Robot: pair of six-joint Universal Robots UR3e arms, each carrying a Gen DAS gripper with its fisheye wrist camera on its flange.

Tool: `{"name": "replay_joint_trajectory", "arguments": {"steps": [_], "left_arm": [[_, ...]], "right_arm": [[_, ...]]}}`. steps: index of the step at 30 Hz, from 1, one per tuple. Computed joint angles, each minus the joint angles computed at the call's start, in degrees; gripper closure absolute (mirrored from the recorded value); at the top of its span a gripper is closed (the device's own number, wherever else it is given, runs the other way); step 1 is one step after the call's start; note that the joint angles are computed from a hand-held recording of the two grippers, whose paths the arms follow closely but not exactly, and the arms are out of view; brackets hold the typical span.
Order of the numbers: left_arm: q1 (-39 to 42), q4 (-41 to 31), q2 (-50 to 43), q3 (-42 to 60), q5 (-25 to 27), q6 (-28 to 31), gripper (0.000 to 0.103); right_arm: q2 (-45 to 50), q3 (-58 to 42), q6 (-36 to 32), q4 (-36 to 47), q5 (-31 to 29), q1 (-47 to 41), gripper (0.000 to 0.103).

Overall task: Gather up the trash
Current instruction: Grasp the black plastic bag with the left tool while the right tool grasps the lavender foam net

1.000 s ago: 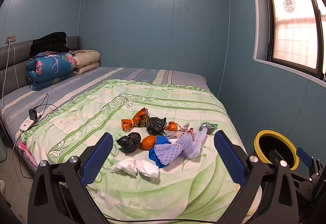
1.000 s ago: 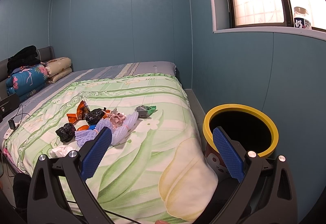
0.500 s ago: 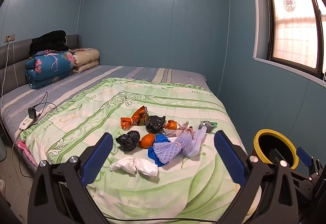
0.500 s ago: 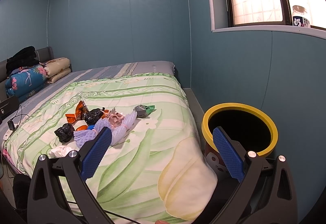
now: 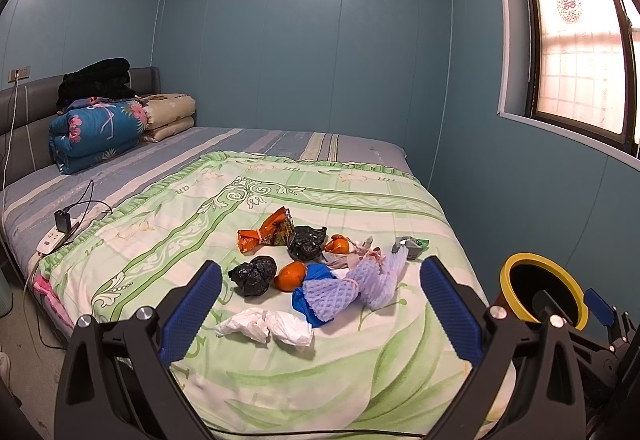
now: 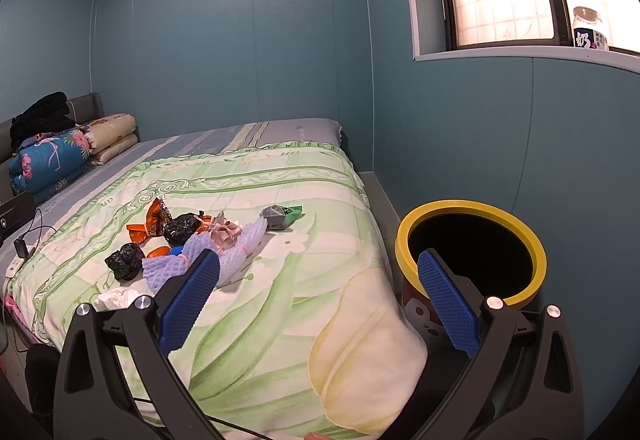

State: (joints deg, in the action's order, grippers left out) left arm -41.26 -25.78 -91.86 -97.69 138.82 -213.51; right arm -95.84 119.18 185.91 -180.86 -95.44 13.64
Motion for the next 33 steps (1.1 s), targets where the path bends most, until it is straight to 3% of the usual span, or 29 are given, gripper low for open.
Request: {"name": "replay_joint_trajectory", "arguments": {"steps": [6, 13, 19, 22, 27, 33], "left_arm": [[9.1, 7.8, 5.7, -7.2, -10.6, 8.0, 0.007], [29.3, 9.9, 15.3, -18.3, -34.7, 15.5, 0.007], [40.8, 9.6, 15.0, -22.6, -43.9, 23.0, 0.007], [45.4, 8.8, 14.1, -24.7, -48.7, 27.5, 0.007], [52.5, 8.0, 11.6, -27.3, -57.2, 31.1, 0.007], [54.4, 7.7, 5.0, -24.4, -58.6, 31.4, 0.007]], "right_arm": [[2.1, -2.7, -1.1, 3.0, 17.2, -7.9, 0.008], [12.8, -12.7, -6.9, 4.8, 17.7, -5.3, 0.008], [24.5, -28.1, -12.3, 14.4, 23.0, -3.4, 0.008], [30.8, -37.6, -11.0, 22.2, 24.9, -2.7, 0.008], [44.1, -57.2, -9.5, 35.8, 23.1, -1.2, 0.008], [56.9, -79.6, -6.6, 49.6, 20.4, 0.3, 0.008]]}}
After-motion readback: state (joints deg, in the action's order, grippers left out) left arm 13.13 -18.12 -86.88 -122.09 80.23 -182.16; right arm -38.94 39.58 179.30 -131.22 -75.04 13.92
